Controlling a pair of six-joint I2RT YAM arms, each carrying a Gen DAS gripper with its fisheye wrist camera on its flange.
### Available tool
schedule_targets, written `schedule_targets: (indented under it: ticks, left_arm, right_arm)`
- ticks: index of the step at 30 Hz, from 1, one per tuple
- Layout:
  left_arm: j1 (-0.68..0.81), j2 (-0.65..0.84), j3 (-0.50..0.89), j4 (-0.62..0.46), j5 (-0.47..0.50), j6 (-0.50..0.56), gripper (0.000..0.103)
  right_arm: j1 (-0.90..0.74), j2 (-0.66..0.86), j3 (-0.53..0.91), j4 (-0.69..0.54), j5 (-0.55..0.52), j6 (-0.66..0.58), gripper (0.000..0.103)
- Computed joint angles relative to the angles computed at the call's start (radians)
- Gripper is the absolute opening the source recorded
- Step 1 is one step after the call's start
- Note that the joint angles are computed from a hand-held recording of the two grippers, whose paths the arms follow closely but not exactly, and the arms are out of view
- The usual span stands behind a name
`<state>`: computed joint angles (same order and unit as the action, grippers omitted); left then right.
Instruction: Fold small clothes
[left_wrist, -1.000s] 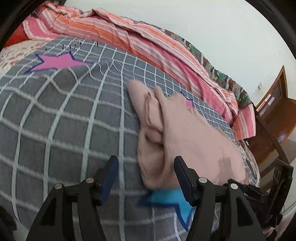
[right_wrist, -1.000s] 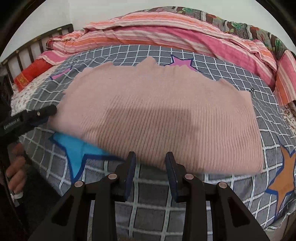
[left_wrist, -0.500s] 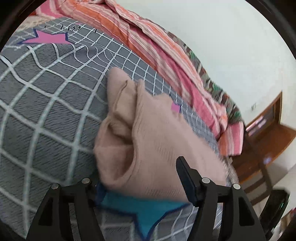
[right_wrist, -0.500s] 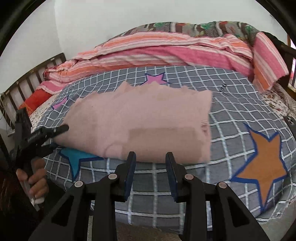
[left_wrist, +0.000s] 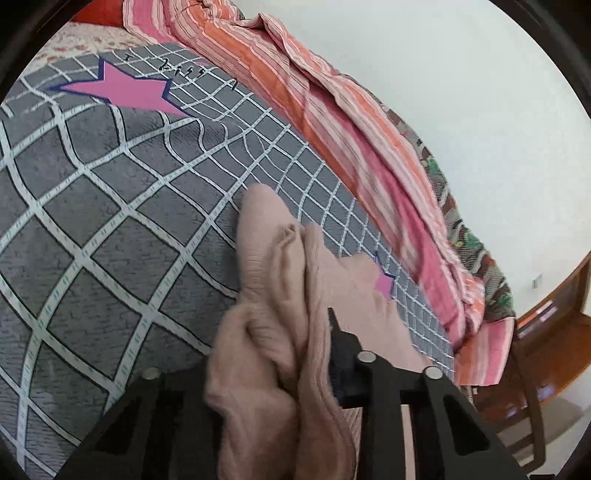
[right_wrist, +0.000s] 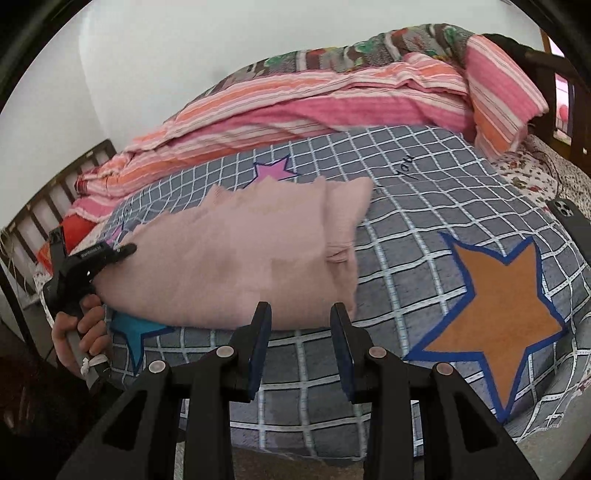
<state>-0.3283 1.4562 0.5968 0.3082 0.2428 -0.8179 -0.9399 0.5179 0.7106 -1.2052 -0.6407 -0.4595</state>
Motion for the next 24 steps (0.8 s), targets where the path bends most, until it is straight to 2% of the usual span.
schedule_targets:
  ticks: [1, 4, 8, 13, 19, 24]
  left_arm:
    - [-0.006, -0.009, 0.008, -0.018, -0.011, 0.009, 0.022]
    - [-0.072, -0.065, 0.052, -0.111, -0.126, 0.047, 0.02]
    - [-0.193, -0.1, 0.181, -0.261, -0.262, 0.081, 0.019]
    - [-0.365, -0.064, 0.371, -0.385, -0.392, 0.121, 0.019]
    - [-0.603, 0.148, 0.661, -0.508, -0.534, 0.113, 0.019]
    - [-0.75, 0.418, 0.893, -0.636, -0.538, 0.096, 0.019]
  right_arm:
    - [-0.05, 0.022, 0.002, -0.011, -0.028, -0.045, 0.034]
    - [-0.186, 0.095, 0.004, -0.048, -0.099, -0.179, 0.034]
    - [-0.324, 0.2, 0.023, -0.088, -0.154, -0.327, 0.034]
    - [-0.489, 0.344, 0.082, -0.138, -0.199, -0.486, 0.034]
    - [-0.641, 0.509, 0.179, -0.198, -0.219, -0.629, 0.034]
    - [-0.726, 0.585, 0.236, -0.24, -0.208, -0.72, 0.034]
